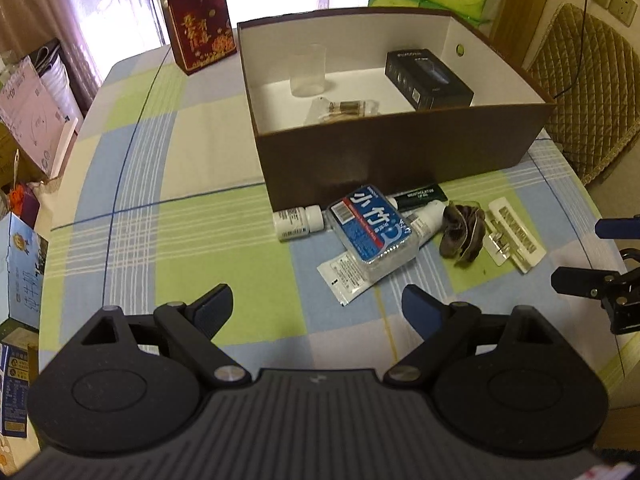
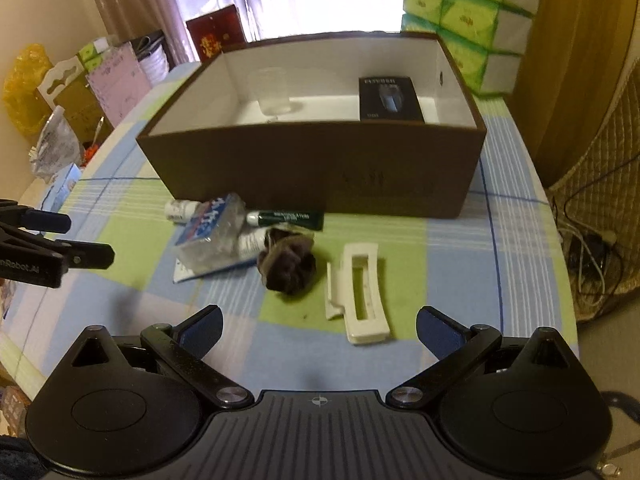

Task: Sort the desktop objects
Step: 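Withdraw both tools from the box toward the items on the table, then grasp the white hair clip with the right tool while the left tool grasps the blue toothbrush pack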

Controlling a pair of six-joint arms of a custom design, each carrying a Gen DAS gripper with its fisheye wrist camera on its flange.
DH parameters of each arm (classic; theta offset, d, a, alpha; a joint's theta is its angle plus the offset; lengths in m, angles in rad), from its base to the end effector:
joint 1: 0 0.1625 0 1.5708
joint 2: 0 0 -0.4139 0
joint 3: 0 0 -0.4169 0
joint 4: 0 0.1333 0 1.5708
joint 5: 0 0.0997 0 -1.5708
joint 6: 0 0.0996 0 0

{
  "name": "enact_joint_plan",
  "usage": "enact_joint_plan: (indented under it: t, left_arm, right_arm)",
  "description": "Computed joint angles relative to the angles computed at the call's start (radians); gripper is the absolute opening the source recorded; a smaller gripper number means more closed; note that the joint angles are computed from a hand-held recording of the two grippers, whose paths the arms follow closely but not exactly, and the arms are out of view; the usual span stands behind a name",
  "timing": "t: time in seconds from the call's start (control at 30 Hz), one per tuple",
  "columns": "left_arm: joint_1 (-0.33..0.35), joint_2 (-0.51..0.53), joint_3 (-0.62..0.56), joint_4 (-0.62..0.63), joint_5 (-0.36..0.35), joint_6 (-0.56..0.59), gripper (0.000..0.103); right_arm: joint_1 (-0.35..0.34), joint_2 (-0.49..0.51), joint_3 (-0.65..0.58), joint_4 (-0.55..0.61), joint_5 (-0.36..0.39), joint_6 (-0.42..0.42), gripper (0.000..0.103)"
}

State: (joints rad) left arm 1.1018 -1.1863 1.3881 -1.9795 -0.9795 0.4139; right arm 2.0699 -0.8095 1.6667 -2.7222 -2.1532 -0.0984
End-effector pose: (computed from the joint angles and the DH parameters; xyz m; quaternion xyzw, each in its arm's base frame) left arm -0.1381 -0.6904 0.4022 0.3793 0.8731 -0.1067 0.2870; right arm 0.3934 -0.5577 0.0963 0.2387 -0.9180 0.1941 0.2504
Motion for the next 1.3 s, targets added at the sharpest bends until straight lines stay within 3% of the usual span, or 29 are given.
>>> enact_joint_plan:
  t: [0.17, 0.5, 1.0, 1.07, 1.17, 1.3]
  left_arm:
    - [0.010, 0.013, -0.007, -0.006, 0.008, -0.012, 0.089]
    - [0.028, 0.050, -0.036, 0.012, 0.007, -0.029, 0.089]
    - [0.043, 0.118, -0.077, 0.019, 0.007, -0.028, 0.089]
    - [0.044, 0.127, -0.082, 0.021, 0.002, -0.029, 0.089]
    - [0.047, 0.141, -0.095, 0.027, -0.015, -0.030, 0.089]
    - [0.048, 0.161, -0.117, 0.033, -0.048, -0.040, 0.089]
  right_arm:
    - [-0.009, 0.013, 0.004, -0.024, -0.024, -0.004, 0.099]
    - [-0.032, 0.048, -0.011, -0.034, -0.027, -0.039, 0.073]
    - [-0.077, 0.117, -0.078, -0.015, -0.009, -0.067, 0.058]
    - [-0.080, 0.126, -0.084, -0.015, -0.012, -0.074, 0.055]
    - [-0.086, 0.135, -0.090, -0.024, -0.020, -0.081, 0.041]
    - [-0.089, 0.139, -0.091, -0.055, -0.063, -0.071, 0.040]
